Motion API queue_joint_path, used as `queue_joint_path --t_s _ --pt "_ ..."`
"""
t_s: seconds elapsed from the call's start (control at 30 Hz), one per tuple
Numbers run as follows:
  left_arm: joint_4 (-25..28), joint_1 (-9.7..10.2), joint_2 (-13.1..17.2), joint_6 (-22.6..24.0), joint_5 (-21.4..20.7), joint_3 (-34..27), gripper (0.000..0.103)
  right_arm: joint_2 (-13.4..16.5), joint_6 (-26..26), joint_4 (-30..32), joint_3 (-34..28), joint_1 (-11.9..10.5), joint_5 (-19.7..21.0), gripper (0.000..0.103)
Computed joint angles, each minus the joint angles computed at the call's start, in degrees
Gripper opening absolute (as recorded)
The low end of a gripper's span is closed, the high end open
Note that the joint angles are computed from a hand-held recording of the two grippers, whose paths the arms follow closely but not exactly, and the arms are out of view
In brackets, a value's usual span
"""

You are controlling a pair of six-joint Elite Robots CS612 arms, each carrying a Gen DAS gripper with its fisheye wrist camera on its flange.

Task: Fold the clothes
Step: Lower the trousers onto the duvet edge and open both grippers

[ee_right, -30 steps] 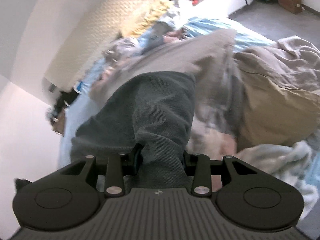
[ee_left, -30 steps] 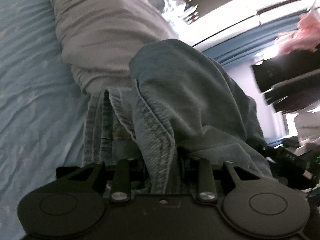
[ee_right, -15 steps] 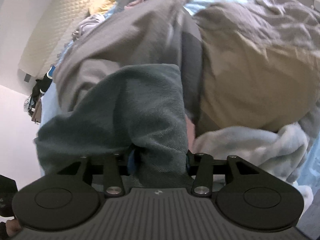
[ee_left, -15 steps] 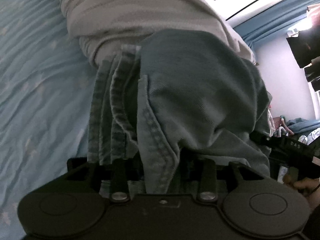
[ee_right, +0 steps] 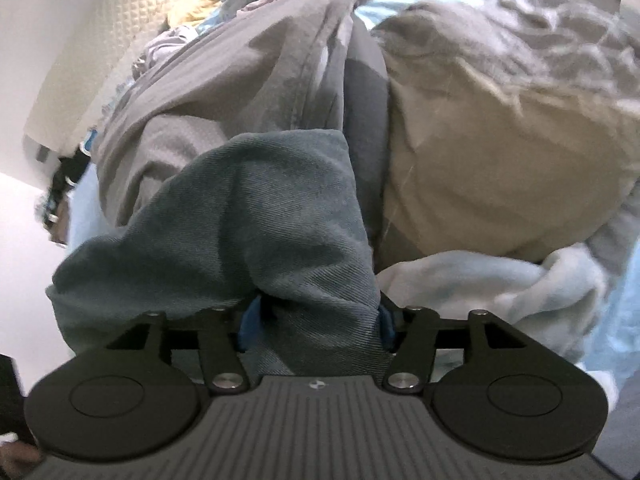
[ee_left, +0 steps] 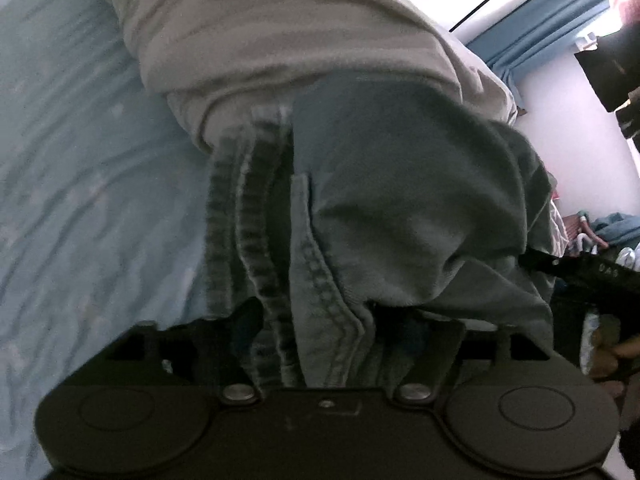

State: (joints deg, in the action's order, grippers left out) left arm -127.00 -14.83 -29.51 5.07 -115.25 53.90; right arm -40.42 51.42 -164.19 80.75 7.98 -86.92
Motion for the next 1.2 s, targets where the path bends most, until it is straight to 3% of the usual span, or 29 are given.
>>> queue_joint_path --t_s 0.2,0.33,0.47,0.57,0.83,1.2 --pt "-1.2 2.28 -2.2 2.5 -2.1 1.8 0.08 -2.4 0.1 2.4 0.0 2.9 -11.4 0.059" --pt "-2.1 4.78 -3.3 3.7 -3.7 2.6 0.081 -3.1 -1.3 3.5 -1.8 5.2 -16.1 0.059" --pt "-1.6 7.15 -4.0 5.7 -1.4 2.7 0.083 -1.9 -2.7 7.2 -6.7 8.0 -19.5 0.059" --pt "0.6 9.41 -4.2 7.4 -1.9 2.1 0.083 0.2 -2.7 10.5 -12.0 10.3 -21.4 0.059" --pt "1.3 14.64 -4.6 10.3 -1.5 1.9 0.084 8.1 -4.7 17.8 -28.2 15.4 -21.5 0.059" --pt "-4.7 18.91 -7.8 1.4 5.2 7.7 0.086 20.1 -13.9 28.1 -51.9 18.6 -15.7 0.058"
